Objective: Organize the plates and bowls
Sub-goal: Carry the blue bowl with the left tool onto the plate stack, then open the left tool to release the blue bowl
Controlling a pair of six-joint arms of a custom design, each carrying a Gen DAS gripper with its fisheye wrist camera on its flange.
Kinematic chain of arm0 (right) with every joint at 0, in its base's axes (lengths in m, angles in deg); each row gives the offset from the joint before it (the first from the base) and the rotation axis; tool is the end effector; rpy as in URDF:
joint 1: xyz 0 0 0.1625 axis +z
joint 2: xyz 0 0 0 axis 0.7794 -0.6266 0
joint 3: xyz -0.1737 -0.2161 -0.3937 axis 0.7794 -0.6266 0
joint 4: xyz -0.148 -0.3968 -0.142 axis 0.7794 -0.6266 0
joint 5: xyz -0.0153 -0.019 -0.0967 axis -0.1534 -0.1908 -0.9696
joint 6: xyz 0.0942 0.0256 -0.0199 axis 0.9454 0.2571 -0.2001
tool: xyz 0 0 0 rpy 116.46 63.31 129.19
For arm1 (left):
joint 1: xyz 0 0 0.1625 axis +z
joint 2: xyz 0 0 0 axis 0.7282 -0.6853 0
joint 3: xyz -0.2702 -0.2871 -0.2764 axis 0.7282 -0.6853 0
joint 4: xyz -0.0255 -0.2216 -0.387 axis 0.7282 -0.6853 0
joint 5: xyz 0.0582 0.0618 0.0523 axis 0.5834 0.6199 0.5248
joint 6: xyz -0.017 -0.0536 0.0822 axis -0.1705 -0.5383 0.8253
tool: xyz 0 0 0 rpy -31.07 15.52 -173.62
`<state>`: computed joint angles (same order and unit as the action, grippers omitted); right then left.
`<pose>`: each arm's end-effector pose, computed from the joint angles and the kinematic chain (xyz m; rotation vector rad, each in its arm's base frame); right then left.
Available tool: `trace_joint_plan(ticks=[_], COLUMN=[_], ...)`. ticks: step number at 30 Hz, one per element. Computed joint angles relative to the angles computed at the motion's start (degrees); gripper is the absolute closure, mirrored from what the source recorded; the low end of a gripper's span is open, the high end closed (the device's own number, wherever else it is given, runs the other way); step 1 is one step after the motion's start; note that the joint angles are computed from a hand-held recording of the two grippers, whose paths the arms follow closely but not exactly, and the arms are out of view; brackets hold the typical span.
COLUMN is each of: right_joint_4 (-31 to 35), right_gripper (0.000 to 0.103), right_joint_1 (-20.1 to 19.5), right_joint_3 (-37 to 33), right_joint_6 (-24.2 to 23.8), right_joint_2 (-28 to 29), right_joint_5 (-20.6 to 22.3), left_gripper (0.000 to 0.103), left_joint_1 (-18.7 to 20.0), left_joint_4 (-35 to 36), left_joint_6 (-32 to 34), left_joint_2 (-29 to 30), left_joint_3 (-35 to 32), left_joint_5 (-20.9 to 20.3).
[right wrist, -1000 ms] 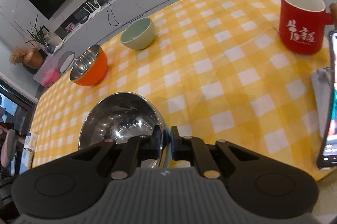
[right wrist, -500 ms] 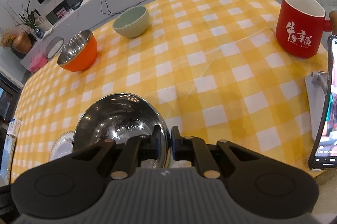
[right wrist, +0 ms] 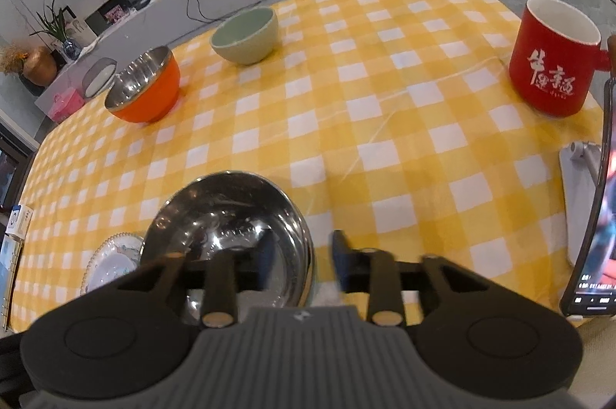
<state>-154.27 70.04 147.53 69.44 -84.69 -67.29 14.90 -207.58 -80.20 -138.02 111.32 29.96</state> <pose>0.3765 -0.4658 -0.0748 0.3413 -2.6313 0.6186 0.0144 -0.3998 0.3387 -0.2438 2.4936 -0.9310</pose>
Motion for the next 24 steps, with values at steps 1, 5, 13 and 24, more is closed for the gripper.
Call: trace_joint_plan(ticks=[1,5,13,24], right_joint_4=[-0.4,-2.0,-13.5,-25.2], right_gripper=[0.062,0.051,0.023,0.004], right_joint_1=[0.1,0.2,0.5,2.9], right_joint_3=[0.0,0.2,1.3,-2.2], right_joint_6=[-0.3,-1.3,-3.9,-11.9], right_joint_2=[0.0,0.2,1.3,5.9], right_joint_5=[0.0,0.1,0.9,-4.1], left_gripper=[0.077,0.066,0.055,0.048], left_joint_1=[-0.2,-1.4,-1.6,0.9], left_joint_4=[-0.5,-5.2,-11.2,-17.2], left_joint_6=[0.4,3.9,10.2,17.5], left_joint_2=[0.0,-0.1,0.0,1.4], left_joint_3=[0.1,1.3,1.3,-1.5], left_joint_5=[0.1,1.5,1.7,5.1])
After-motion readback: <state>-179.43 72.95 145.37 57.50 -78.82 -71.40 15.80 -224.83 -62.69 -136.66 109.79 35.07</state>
